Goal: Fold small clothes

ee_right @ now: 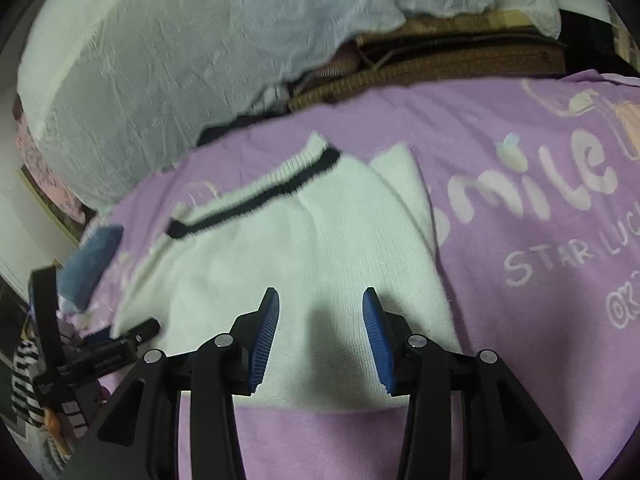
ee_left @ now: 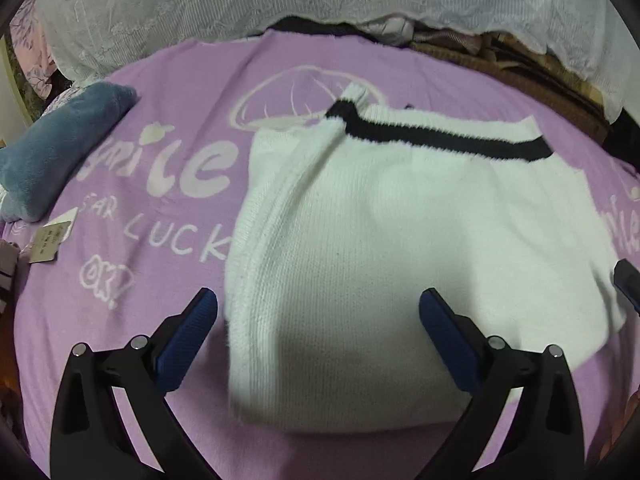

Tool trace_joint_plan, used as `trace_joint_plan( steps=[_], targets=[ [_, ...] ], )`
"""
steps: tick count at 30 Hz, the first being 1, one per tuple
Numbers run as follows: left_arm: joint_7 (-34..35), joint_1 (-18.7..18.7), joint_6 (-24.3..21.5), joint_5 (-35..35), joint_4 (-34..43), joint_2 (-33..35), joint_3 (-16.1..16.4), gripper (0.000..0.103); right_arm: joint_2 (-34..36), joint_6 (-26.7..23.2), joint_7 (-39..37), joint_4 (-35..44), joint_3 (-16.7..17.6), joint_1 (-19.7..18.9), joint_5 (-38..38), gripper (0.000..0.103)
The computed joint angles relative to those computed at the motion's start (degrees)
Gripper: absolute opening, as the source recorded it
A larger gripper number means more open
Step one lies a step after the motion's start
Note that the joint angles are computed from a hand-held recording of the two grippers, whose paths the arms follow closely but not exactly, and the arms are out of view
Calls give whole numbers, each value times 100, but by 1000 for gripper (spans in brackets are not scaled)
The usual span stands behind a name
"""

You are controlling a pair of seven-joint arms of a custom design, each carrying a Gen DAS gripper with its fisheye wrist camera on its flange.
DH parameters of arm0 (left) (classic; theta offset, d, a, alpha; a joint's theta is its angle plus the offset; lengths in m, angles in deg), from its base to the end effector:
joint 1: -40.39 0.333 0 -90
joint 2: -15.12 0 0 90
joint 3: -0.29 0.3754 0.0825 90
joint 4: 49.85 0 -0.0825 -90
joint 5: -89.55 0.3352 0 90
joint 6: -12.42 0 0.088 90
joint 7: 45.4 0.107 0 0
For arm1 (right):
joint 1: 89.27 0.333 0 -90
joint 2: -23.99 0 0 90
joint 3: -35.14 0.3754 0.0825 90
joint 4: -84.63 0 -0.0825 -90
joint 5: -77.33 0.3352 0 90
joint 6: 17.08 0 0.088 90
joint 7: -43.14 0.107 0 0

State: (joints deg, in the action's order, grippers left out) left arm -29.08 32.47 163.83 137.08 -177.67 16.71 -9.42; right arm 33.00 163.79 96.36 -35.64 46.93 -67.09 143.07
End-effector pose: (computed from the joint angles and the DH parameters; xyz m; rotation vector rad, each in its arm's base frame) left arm 0.4904 -0.1753 0.4844 -2.0915 1.5198 -0.4851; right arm 0.5108 0.2374 0.5032 -1.6458 1.5452 -0.2348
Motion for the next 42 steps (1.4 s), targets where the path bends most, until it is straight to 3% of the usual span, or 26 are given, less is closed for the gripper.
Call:
trace_joint_plan(
  steps=[3,8,12,18,22,25,31,36,39,42],
  targets=[
    [-17,-42,126,26,-31,-108,-51,99,-193,0,-845,-40,152,-189,1049,44],
    [101,-216,-32,138,333,-10,-179,99,-345,-28,-1475,-147,-130,-130,2051,56],
    [246,-387,-232,18,725,239,-240,99,-325,-504,-1774,-84,-374,-189,2707,56],
    [643,-490,-199,-531,1182,721,-232,99,-180,-978,-1518,-72,-520,-266,2724,56],
    [713,-611,-384,-505,1343,1004,-173,99,-51,-1302,-1386,17,-552,-346,2698,56],
    [673,-596,-213,-545,1272,1033,-127,99,148,-1499,-1204,211,-559,-410,2646,56],
    [873,-644,-332,-629,1514,1069,-126,99,679,-1994,-679,824,-536,-631,2244,56],
    [1096,-681,-542,-809,1988,1403,-156,99,814,-1980,-850,964,-421,-709,2210,55],
    [923,-809,-529,-629,2002,1545,-41,99,798,-1976,-927,920,-404,-732,2255,46],
    [717,-907,-547,-310,1979,1533,20,99,800,-2171,-1042,910,-381,-787,2361,27]
  ],
)
